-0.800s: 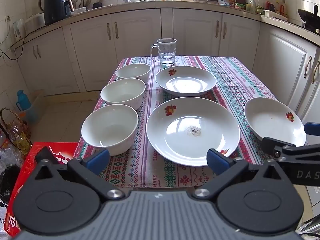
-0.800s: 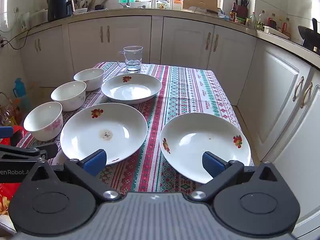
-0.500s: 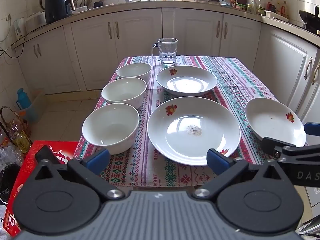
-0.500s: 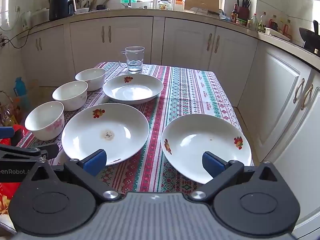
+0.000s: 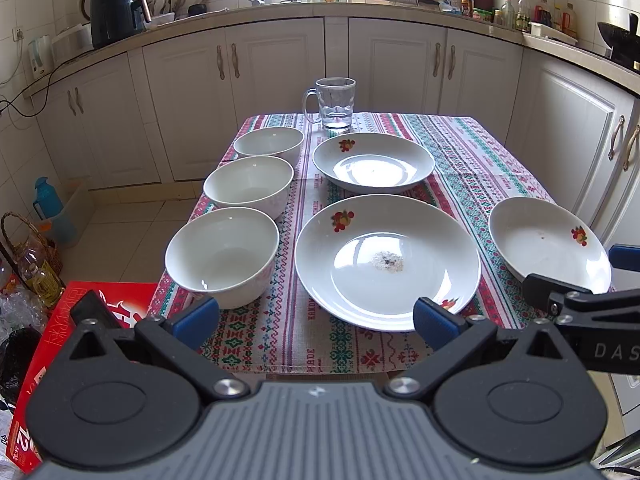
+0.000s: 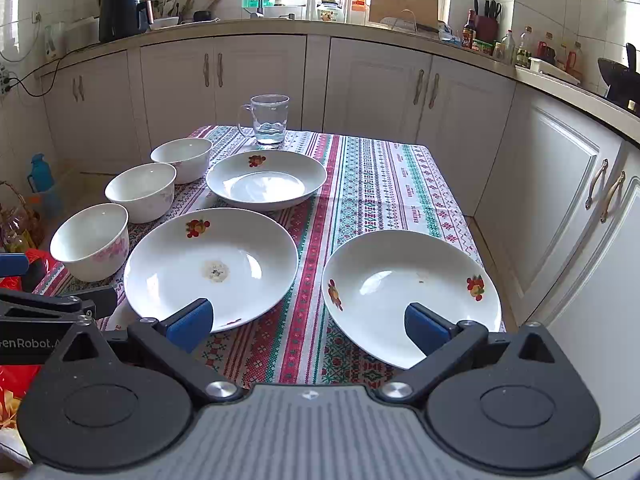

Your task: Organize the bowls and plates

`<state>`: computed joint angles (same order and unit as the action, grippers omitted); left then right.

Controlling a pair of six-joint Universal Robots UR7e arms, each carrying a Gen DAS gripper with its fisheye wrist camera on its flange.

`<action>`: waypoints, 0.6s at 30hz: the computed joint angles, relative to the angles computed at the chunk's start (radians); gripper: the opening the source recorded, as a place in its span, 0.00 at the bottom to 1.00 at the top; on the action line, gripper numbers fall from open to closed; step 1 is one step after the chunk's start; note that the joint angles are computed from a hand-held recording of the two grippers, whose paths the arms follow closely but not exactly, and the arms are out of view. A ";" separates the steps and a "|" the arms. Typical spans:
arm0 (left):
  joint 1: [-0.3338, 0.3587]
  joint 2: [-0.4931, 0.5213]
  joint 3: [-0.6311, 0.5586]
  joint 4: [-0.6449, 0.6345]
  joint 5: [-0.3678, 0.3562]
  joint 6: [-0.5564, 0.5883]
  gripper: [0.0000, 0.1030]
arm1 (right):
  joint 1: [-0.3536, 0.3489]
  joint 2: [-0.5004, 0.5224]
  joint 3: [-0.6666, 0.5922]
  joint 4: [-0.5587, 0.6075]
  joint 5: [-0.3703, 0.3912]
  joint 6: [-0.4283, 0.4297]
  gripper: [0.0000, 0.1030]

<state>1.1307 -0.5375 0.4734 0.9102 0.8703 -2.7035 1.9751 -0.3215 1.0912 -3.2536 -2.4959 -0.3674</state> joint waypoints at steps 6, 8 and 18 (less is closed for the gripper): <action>0.000 0.002 -0.005 0.003 0.000 0.000 0.99 | 0.000 -0.001 0.000 0.000 -0.001 -0.001 1.00; 0.000 0.003 -0.006 0.005 0.000 -0.001 0.99 | 0.001 -0.001 0.000 0.000 -0.001 -0.001 1.00; 0.000 0.002 -0.004 0.003 0.000 0.000 0.99 | 0.001 -0.001 0.000 -0.002 -0.001 -0.004 1.00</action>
